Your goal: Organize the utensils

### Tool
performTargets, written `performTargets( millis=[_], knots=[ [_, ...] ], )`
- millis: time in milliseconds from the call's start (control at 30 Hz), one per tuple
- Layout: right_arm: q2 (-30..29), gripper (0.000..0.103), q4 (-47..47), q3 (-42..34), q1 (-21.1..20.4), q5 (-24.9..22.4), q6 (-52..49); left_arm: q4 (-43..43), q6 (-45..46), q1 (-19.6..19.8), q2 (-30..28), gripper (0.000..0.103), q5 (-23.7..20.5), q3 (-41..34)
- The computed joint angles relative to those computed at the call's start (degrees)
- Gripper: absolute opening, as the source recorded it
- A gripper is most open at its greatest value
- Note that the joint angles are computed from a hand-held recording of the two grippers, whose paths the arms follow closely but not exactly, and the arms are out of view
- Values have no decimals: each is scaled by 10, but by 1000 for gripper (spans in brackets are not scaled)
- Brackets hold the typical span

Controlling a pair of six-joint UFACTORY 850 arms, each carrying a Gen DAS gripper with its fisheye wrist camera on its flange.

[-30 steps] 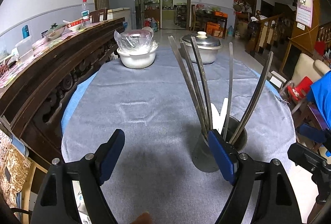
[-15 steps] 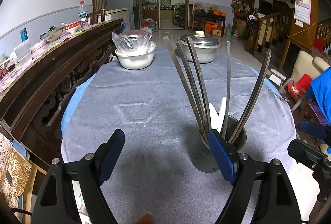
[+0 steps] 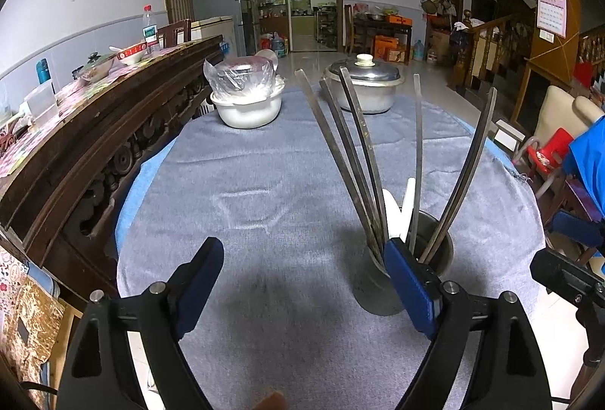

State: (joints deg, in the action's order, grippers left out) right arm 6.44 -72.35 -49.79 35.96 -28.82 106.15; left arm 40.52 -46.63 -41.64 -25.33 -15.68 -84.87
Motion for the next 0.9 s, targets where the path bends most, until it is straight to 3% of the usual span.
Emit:
performTargets(
  millis=[133, 800, 900],
  knots=[
    [0, 84, 0, 0, 0, -1, 0, -3, 5, -1, -1, 97, -5, -4],
    [-1, 84, 3, 2, -11, 8, -8, -56, 58, 3, -7, 97, 7, -11],
    [-1, 84, 3, 2, -11, 8, -8, -99, 97, 7, -6, 97, 19, -10]
  ],
)
